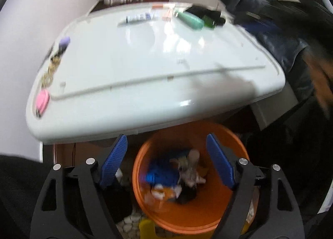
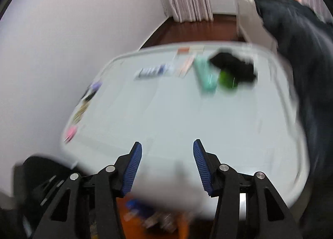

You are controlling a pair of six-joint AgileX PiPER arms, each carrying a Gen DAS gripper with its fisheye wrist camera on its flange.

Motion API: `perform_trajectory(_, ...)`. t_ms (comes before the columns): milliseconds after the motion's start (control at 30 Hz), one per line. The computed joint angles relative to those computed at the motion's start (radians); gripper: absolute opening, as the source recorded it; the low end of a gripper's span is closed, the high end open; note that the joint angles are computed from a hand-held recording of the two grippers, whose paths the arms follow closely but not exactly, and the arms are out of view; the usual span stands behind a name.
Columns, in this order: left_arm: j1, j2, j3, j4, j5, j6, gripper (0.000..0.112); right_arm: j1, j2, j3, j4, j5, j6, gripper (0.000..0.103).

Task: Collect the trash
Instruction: 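Grasp the green tube with the right tool while the left grasps the white toothpaste tube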

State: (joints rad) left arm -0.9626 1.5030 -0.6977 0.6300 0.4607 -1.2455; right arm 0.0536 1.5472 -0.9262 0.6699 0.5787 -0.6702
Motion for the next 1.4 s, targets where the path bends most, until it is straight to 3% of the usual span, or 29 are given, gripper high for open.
perform_trajectory(100, 0.017, 0.020, 0.006, 0.025, -0.053, -0.003, 0.077, -0.003, 0.230, -0.262, -0.066, 0.030, 0.051, 0.048)
perform_trajectory(200, 0.053, 0.042, 0.017, -0.066, -0.113, 0.096, 0.077, 0.015, 0.446, -0.533, -0.193, 0.101, 0.192, 0.047)
perform_trajectory(333, 0.090, 0.050, 0.020, -0.131, -0.139, 0.165, 0.077, 0.047, 0.639, -0.798, -0.341, 0.174, 0.345, 0.047)
perform_trajectory(433, 0.108, 0.050, 0.026, -0.146, -0.157, 0.182, 0.077, 0.080, 0.803, -1.040, -0.496, 0.291, 0.489, 0.049)
perform_trajectory(500, 0.109, 0.055, 0.021, -0.144, -0.153, 0.182, 0.077, 0.093, 0.865, -1.096, -0.576, 0.306, 0.544, 0.047)
perform_trajectory(567, 0.110, 0.057, 0.013, -0.163, -0.147, 0.206, 0.077, 0.118, 0.830, -1.012, -0.657, 0.221, 0.591, 0.033)
perform_trajectory(667, 0.119, 0.048, -0.004, -0.213, -0.129, 0.274, 0.077, 0.112, 0.776, -0.907, -0.624, 0.173, 0.566, 0.031)
perform_trajectory(800, 0.179, 0.028, -0.093, -0.284, -0.044, 0.424, 0.077, 0.015, 0.637, -0.687, -0.259, 0.145, 0.358, 0.031)
perform_trajectory(900, 0.289, 0.074, -0.236, -0.415, -0.013, 0.713, 0.077, -0.076, 0.465, -0.473, 0.041, 0.157, 0.181, 0.032)
perform_trajectory(1000, 0.402, 0.236, -0.462, -0.514, -0.019, 1.012, 0.080, -0.157, 0.315, -0.245, 0.340, 0.162, -0.082, 0.032)
perform_trajectory(1067, 0.467, 0.362, -0.617, -0.573, -0.006, 1.188, 0.080, -0.191, 0.263, -0.154, 0.452, 0.163, -0.201, 0.032)
perform_trajectory(1133, 0.513, 0.508, -0.792, -0.598, 0.019, 1.324, 0.080, -0.185, 0.245, -0.123, 0.469, 0.125, -0.244, 0.032)
perform_trajectory(1233, 0.552, 0.705, -1.064, -0.663, 0.140, 1.461, 0.080, -0.180, 0.289, -0.172, 0.469, 0.134, -0.243, 0.032)
perform_trajectory(1400, 0.572, 0.962, -1.414, -0.671, 0.296, 1.552, 0.080, -0.195, 0.338, -0.238, 0.450, 0.169, -0.214, 0.032)
